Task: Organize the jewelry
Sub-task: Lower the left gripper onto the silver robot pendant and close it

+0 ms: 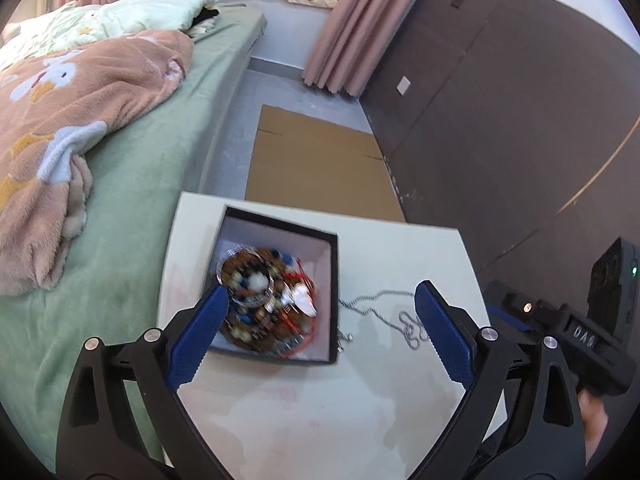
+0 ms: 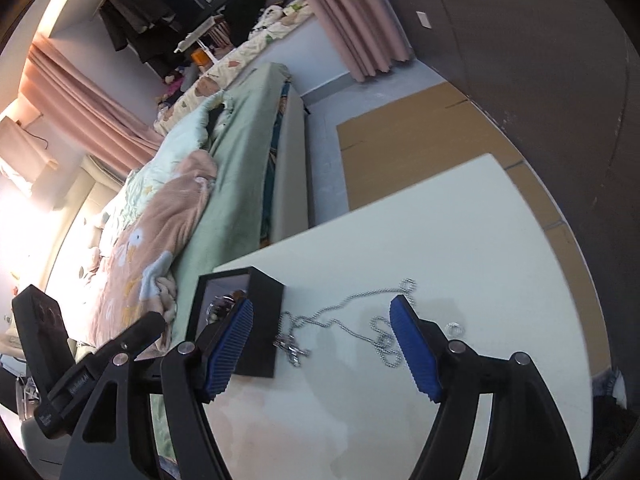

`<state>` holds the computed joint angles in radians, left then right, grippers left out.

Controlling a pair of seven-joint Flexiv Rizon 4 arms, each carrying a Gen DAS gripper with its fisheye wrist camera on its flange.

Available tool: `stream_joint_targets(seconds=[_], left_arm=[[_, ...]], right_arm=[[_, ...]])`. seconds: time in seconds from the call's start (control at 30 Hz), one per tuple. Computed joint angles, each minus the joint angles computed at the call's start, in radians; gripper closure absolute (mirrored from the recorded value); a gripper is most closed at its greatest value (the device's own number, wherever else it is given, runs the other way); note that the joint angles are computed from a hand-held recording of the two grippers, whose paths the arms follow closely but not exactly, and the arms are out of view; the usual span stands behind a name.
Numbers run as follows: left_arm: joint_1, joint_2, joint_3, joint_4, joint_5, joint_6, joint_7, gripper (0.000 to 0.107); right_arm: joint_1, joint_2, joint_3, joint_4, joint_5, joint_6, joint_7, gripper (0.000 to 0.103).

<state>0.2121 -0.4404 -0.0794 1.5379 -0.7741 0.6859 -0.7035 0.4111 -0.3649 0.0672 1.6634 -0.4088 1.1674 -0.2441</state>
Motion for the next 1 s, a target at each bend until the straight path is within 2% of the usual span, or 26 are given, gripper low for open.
stream_joint_targets(seconds=[0.2, 0.43, 0.7, 0.87, 1.0], left_arm=[[-0.04, 0.04, 0.014, 0.078, 0.027, 0.059, -0.042, 0.013], [-0.081, 0.08, 0.029, 0.179, 0.041, 0.119, -0.139, 0.027], [-0.118, 0.091, 0.022, 0.252, 0.048, 0.195, -0.236, 0.042], [-0.141, 0.075, 0.017, 0.257, 0.08, 0.248, -0.283, 0.049], [-0.157, 0.044, 0.017, 0.24, 0.132, 0.307, -0.322, 0.05]], right_arm=[[-0.032, 0.058, 0.026, 0.065, 0.031, -0.034, -0.045, 0.033], [-0.058, 0.098, 0.045, 0.107, 0.06, -0.089, -0.098, 0.033], [-0.079, 0.117, 0.053, 0.137, 0.086, -0.125, -0.129, 0.051], [-0.087, 0.124, 0.052, 0.153, 0.102, -0.103, -0.133, 0.051], [-0.095, 0.134, 0.051, 0.169, 0.113, -0.067, -0.124, 0.05]])
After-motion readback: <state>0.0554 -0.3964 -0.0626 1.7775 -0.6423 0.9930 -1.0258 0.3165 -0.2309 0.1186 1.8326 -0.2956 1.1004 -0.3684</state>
